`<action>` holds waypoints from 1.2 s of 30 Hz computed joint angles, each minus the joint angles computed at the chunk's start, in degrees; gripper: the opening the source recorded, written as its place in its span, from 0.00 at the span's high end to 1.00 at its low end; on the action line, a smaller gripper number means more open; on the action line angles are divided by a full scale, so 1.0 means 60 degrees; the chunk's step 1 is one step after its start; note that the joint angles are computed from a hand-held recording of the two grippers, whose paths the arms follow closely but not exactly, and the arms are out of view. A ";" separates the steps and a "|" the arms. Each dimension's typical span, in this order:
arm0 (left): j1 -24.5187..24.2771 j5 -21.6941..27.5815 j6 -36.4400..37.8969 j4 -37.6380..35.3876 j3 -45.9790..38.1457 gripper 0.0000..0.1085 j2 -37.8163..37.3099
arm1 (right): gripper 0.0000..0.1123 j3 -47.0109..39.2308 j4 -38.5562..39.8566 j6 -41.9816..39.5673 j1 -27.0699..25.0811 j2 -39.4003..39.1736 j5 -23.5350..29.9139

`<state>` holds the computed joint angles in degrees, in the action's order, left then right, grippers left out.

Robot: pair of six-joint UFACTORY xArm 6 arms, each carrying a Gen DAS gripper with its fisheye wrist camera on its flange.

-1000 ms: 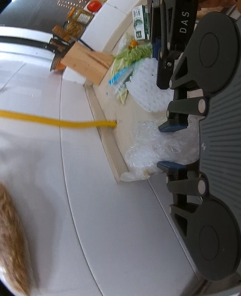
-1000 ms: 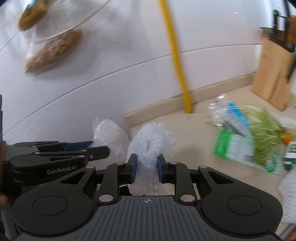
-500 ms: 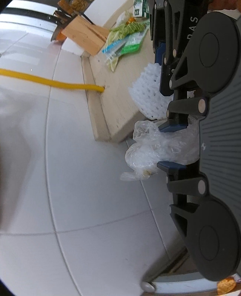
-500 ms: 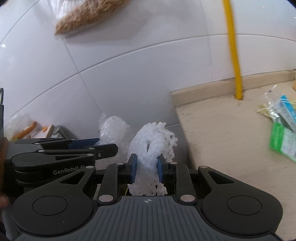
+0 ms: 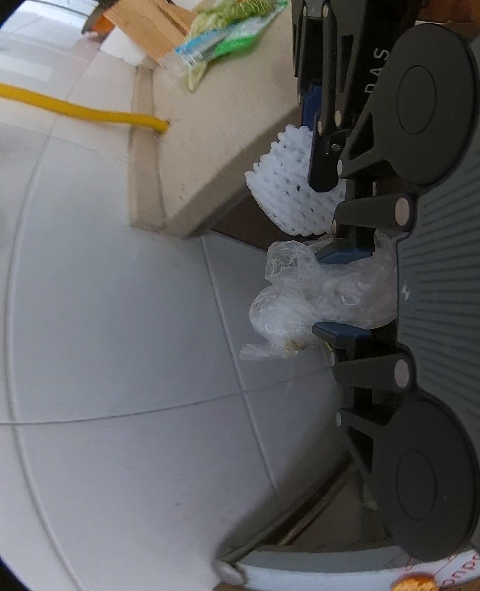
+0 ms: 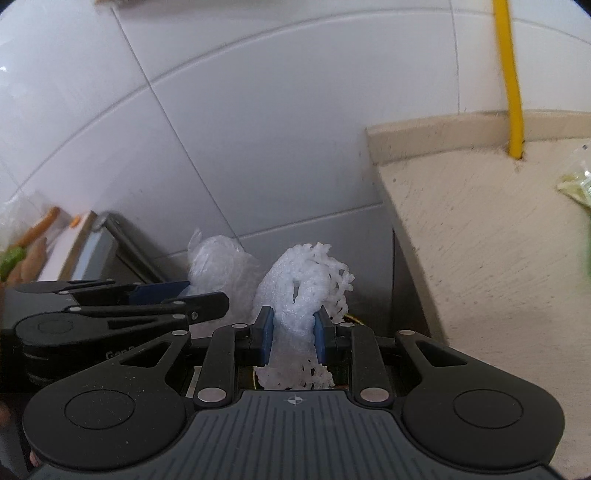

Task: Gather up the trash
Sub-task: 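Lift the bag and foam net and carry both tools down toward the trash bin, then open the left tool over the bin while the right tool releases the foam net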

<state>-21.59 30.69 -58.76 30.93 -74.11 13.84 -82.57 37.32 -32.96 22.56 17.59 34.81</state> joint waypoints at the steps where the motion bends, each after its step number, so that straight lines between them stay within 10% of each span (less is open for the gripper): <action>1: 0.0008 0.0024 0.0023 -0.0090 -0.0019 0.74 0.0065 | 0.74 -0.0115 -0.0139 0.0118 0.0017 0.0141 0.0040; 36: 0.0272 0.1266 -0.0022 -0.1219 -0.1491 0.58 0.1894 | 0.59 -0.3405 -0.1464 0.1581 -0.0033 0.3319 0.1804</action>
<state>-19.95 38.29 -58.89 23.62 -83.06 25.20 -103.00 28.53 -23.48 22.37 37.50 45.63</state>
